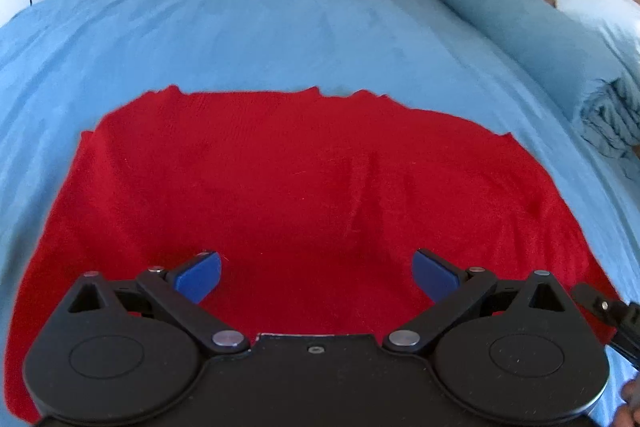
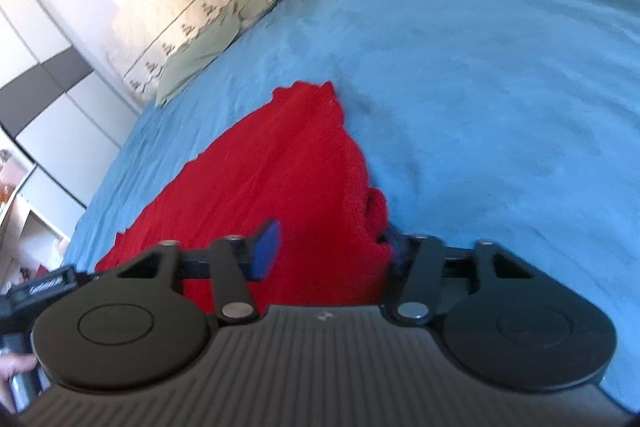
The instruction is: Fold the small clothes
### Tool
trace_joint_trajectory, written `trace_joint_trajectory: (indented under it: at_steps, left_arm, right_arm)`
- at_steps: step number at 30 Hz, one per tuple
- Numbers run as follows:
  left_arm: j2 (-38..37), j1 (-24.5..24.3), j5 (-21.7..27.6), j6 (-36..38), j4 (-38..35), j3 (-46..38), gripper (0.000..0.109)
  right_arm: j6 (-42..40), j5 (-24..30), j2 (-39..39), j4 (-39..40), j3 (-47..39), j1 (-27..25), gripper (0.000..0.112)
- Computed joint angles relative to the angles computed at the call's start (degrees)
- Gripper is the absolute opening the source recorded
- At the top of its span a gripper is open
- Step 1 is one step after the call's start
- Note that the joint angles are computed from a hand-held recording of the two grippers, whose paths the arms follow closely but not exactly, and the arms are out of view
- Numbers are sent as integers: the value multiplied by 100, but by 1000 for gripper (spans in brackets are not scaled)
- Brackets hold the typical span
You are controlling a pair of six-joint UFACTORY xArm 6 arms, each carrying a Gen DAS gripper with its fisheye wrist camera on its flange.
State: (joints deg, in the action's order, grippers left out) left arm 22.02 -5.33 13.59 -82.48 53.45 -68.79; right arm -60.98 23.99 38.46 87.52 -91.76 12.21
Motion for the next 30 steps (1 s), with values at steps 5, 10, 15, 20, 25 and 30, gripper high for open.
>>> trace_joint_trajectory:
  at_steps: [5,10,15,20,25,30]
  left_arm:
    - [294,-129,522,220,51,-366,103]
    - [498,-286,986,555,22,-655,103]
    - [303,-111,665,1133,-575,-448,97]
    - [-853,402,178,842,-176,795,93]
    - [-2232,1114,-230,1361,-487,2444,97]
    - [-2860,1553,-538,1865,-955,3479,98]
  right_arm:
    - [132,-116,-68,-87,14,74,29]
    - [-26,-77,-340,224,10,197,28]
    - [547,88,-390,-214,-569,556,27]
    - [570,597,-216,-561,-1462,1185,27]
    - [320,2180,262,-1274,-2238,1682,26]
    - [1751,2115,1326,-3210,-3120,2234,26]
